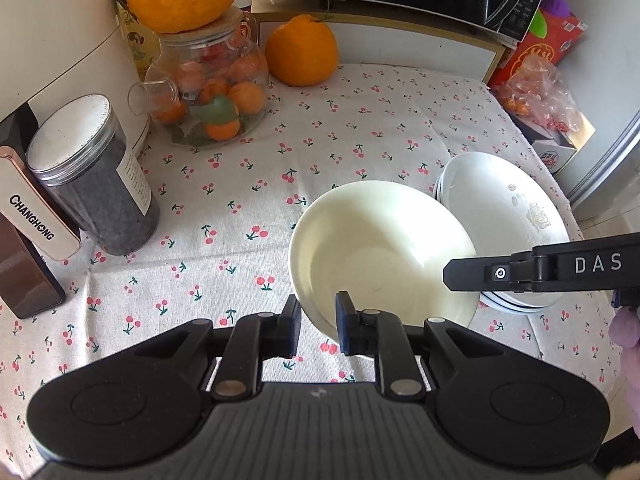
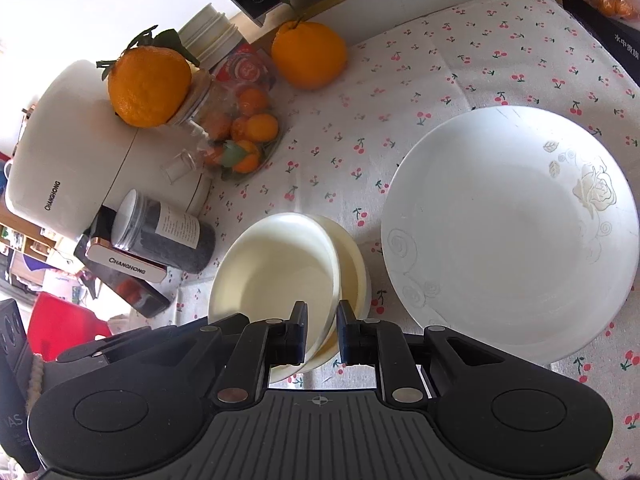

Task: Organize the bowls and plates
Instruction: 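Lower the small bowl into the cream bowl and open both tools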

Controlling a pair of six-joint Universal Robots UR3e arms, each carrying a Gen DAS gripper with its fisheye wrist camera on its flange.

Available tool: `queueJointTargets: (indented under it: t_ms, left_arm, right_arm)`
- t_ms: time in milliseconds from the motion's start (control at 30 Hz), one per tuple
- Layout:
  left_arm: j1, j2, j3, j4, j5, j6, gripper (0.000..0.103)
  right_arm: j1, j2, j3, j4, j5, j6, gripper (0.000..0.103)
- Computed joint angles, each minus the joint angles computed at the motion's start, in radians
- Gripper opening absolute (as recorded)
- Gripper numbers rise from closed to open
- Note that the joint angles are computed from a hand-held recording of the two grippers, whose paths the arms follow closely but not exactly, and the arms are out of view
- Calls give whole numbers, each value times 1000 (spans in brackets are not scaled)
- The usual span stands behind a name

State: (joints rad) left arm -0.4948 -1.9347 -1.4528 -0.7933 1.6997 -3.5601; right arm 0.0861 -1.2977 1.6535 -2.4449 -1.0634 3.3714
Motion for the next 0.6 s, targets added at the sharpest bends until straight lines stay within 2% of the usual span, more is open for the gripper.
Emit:
queueJointTargets:
  t_ms: [300, 600]
  left_arm:
    - [-5, -8, -7, 14, 5, 13, 18]
    - [7, 12, -90, 127, -20, 53, 21]
  right_arm:
    - [7, 8, 10, -27, -15, -49, 17]
    - [9, -7, 43, -74, -48, -111, 18]
